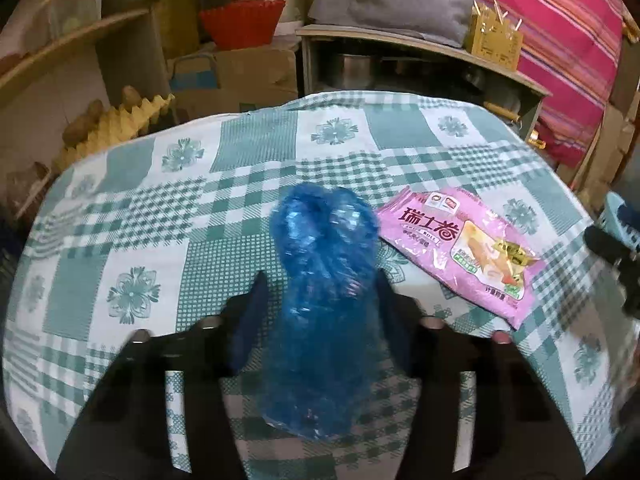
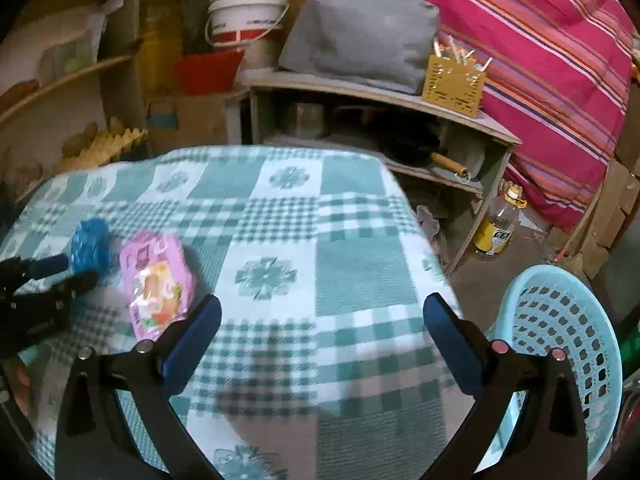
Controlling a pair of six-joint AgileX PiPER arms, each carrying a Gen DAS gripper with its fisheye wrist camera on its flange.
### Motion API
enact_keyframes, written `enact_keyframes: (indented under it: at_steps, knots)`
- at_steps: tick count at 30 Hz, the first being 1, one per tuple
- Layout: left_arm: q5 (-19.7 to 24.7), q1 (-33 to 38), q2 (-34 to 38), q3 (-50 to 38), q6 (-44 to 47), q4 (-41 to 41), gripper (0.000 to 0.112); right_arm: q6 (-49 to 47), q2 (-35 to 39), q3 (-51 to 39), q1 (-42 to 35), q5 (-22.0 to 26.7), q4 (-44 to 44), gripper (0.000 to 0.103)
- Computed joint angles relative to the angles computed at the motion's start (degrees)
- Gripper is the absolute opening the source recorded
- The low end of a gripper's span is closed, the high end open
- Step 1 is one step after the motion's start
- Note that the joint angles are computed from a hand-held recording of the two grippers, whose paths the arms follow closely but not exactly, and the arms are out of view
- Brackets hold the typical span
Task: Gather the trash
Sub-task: 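Grasp the blue plastic bag with the left gripper, then grasp the pink snack wrapper with the right gripper while the left holds the blue bag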
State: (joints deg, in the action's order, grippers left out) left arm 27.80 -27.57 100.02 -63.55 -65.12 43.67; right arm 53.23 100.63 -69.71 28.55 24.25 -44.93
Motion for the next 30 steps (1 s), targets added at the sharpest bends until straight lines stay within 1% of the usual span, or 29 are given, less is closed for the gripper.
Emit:
enact_keyframes:
  at_steps: [1,2,3,4,5,6,7,9,12,14,16,17,18,21,25,27,29,30]
  knots:
    - [-1.12,0.50,-0.34,0.57,0.75,-1.08,0.032,-0.46,-0.22,0.77,-0.29,-1.70,1.27,0.099]
    - [-2.06,0.90,-0.71,1.14,1.34,-1.98,0.024,-3.02,-0.16,1.12,-0.71,-3.23,4.83,0.099]
    - [-2.39,0.94,-1.25,1.85,0.72,-1.66,0.022,-6.88,0.10,1.07,-0.90,-3.90,9.13,0.099]
    - [-1.91,0.62,-1.57,2.21,-0.35,-0.45,0.018,-8.81,0.42,0.89,-0.56,-3.78,11.13,0.099]
    - [-0.65,-0.03,-1.84,2.35,-1.39,0.98,0.018,-8.83,0.35,0.90,0.06,-3.41,10.85,0.099]
    - [1.25,-0.92,-2.30,2.54,-1.90,2.01,0.018,-6.76,0.11,1.21,1.12,-3.10,8.28,0.099]
    - [2.09,-1.33,-2.86,2.91,-1.95,2.22,0.018,-5.19,0.06,1.36,1.96,-2.71,6.39,0.099]
    - [2.74,-1.92,-4.97,4.72,-2.18,2.44,0.017,-4.45,0.19,0.96,3.87,-1.66,5.08,0.098]
    - [4.36,-3.30,-8.87,8.75,-6.00,6.01,0.017,-5.83,1.04,-0.02,5.97,-1.20,5.92,0.098]
    - [4.29,-3.01,-11.43,11.49,-7.19,6.59,0.017,-6.01,2.07,-1.10,7.58,-0.15,5.09,0.097]
    - [4.23,-2.07,-13.67,13.97,-7.67,6.87,0.018,-6.68,3.44,-2.81,9.02,1.47,4.20,0.091]
    - [4.17,-1.55,-14.53,14.95,-7.97,7.13,0.018,-8.12,3.93,-3.54,9.17,1.82,5.31,0.086]
    - [3.81,-0.70,-15.55,16.01,-7.94,7.08,0.018,-10.08,4.45,-4.32,9.18,1.89,7.17,0.083]
    - [2.75,1.71,-17.51,18.08,-7.08,6.23,0.018,-15.46,6.21,-6.68,9.07,1.91,12.48,0.082]
    - [1.95,3.51,-18.30,18.89,-5.63,5.19,0.018,-19.78,8.58,-9.87,9.31,3.30,16.01,0.079]
    - [1.92,3.72,-18.16,18.80,-5.39,5.21,0.018,-24.23,10.47,-12.19,8.82,4.65,20.41,0.070]
    - [2.01,3.66,-17.97,18.60,-5.15,5.18,0.018,-29.34,12.02,-14.23,7.68,5.89,26.16,0.062]
    - [2.21,3.45,-17.77,18.43,-5.26,5.42,0.018,-30.69,12.11,-14.45,7.01,5.71,28.37,0.062]
